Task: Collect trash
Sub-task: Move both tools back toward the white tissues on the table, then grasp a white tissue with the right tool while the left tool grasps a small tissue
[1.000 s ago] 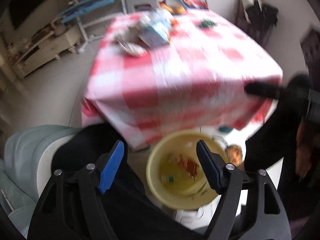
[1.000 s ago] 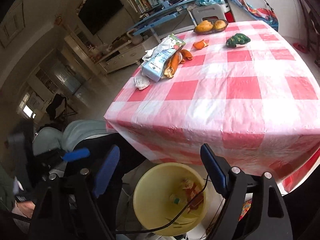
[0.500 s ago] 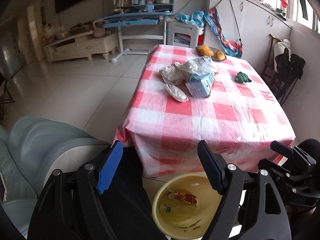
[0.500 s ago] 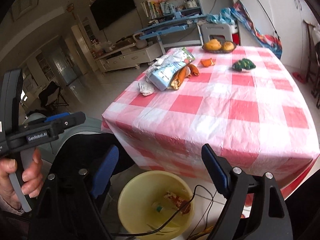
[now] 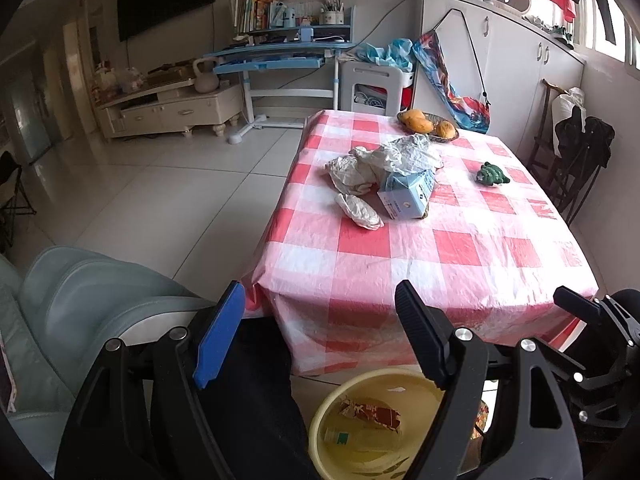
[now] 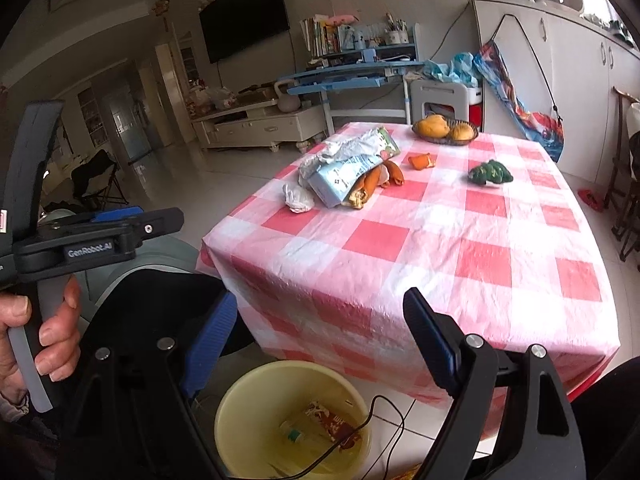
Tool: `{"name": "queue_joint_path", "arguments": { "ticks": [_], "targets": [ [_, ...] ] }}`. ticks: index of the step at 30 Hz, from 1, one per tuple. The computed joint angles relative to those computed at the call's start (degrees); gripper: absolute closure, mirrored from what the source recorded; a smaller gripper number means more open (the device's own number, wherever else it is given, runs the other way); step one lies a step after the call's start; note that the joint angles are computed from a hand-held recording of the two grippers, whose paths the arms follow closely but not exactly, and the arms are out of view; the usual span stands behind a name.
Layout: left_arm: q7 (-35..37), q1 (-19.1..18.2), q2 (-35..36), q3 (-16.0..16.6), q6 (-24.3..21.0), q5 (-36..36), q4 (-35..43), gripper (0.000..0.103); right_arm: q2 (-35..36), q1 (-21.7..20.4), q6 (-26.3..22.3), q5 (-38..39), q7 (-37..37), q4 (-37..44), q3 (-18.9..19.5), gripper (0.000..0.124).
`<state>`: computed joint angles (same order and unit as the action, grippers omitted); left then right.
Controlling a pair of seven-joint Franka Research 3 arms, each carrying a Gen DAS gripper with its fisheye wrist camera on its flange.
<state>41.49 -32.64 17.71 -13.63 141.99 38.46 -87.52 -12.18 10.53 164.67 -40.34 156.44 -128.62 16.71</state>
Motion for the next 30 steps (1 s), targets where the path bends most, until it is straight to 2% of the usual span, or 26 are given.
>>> {"name": "queue_joint_path", "arguments": {
  "ticks": [9,12,18,22,26,30],
  "targets": [
    [0.29,-0.04,6.88,1.49,-0.78,-2.79,7.47,0.029,3.77,0.72,-0.97,-2.91,-1.52,4.89,-2.0,0.043],
    [0.49,-0.21,9.47,2.06,-0.86,-4.17,10.63,0.029,5.99,1.62,-1.32,-3.64,-2.59,7.69,-3.79,0.048],
    [2.65,-1.09,15.22,3.24,-2.71,-6.69,18.2,0.029,14.07,5.2,-2.64,-2.12,-9.86,17.71,-8.22,0.058],
    [3.96,-1.62,18.48,3.98,-3.89,-8.38,22.65,0.029,22.2,7.48,-5.88,3.21,-19.96,28.37,-10.05,0.062],
    [5.16,-1.92,21.83,4.55,-5.28,-10.38,27.25,0.029,30.56,9.37,-11.85,7.88,-27.51,39.74,-11.67,0.067],
    [5.9,-2.11,23.58,5.16,-5.87,-11.66,29.44,0.029,36.36,10.63,-16.84,12.13,-32.47,47.15,-13.67,0.083]
  ]
}}
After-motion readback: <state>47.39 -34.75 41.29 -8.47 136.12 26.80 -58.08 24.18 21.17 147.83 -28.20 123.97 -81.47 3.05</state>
